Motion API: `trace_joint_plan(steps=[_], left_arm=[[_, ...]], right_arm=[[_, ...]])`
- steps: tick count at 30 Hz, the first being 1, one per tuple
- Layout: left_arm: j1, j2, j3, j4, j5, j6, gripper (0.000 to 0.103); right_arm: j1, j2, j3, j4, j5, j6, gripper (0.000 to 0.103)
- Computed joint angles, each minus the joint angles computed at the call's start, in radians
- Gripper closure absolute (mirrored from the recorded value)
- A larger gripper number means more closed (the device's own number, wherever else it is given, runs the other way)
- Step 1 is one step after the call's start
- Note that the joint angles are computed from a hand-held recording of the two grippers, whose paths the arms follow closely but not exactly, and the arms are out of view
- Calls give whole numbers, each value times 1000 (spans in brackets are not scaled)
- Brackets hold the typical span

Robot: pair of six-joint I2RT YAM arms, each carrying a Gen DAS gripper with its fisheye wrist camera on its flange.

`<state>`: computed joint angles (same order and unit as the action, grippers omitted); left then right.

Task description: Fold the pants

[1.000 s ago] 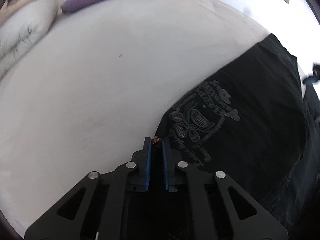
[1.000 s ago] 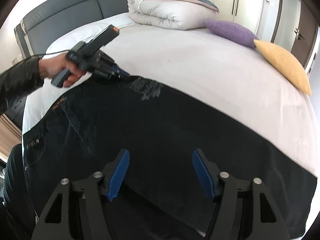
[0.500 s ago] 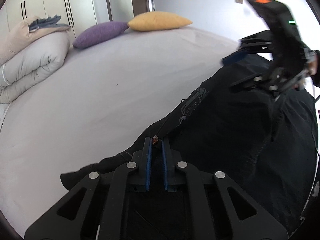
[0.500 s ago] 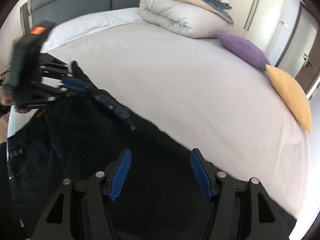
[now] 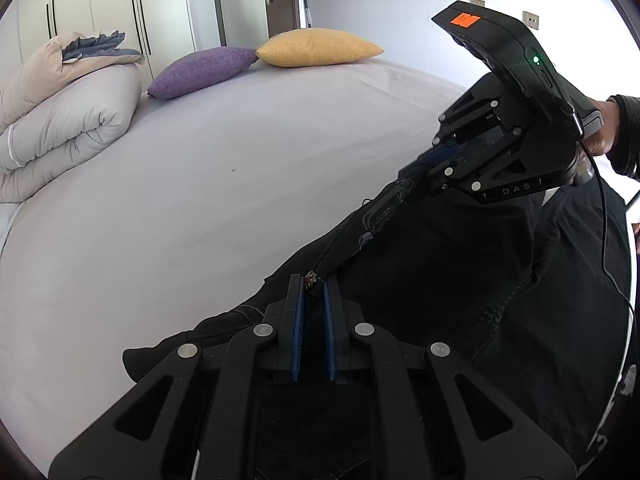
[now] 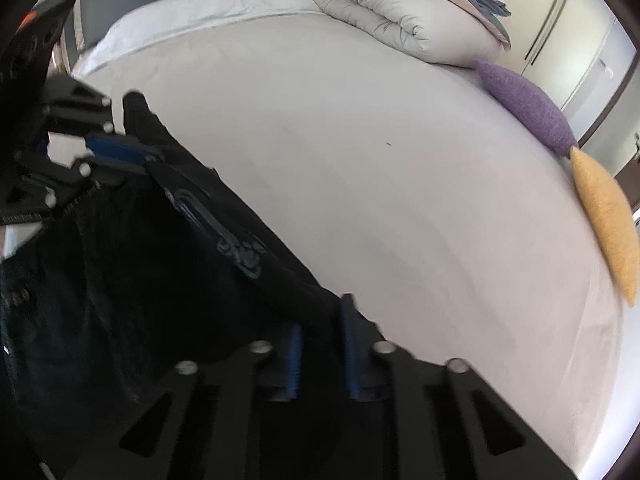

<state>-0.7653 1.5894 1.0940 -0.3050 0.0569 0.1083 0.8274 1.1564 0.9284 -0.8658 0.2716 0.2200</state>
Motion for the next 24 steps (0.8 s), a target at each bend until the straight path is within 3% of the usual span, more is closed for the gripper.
trace_joint_plan(steps=[12,16,18,22,24], left_arm=[[-24,-140,-90,-36,-15,-43,95],[-46,-249,-170,-71,-31,-57,95],[-75,-317,-220,-97,-61,-60,95],[-187,-461,-330,-154,-160,-73,95],[-254,-525,-378,-186,-183,-115,95]], right_arm=[[110,-12,-17,104,-162,287,95],[267,47,44,26,-51,278,95],[387,86,84,-59,58,289,96],[767,417,294,-418,400,314,96],[885,555,353,-551,471,336,96]])
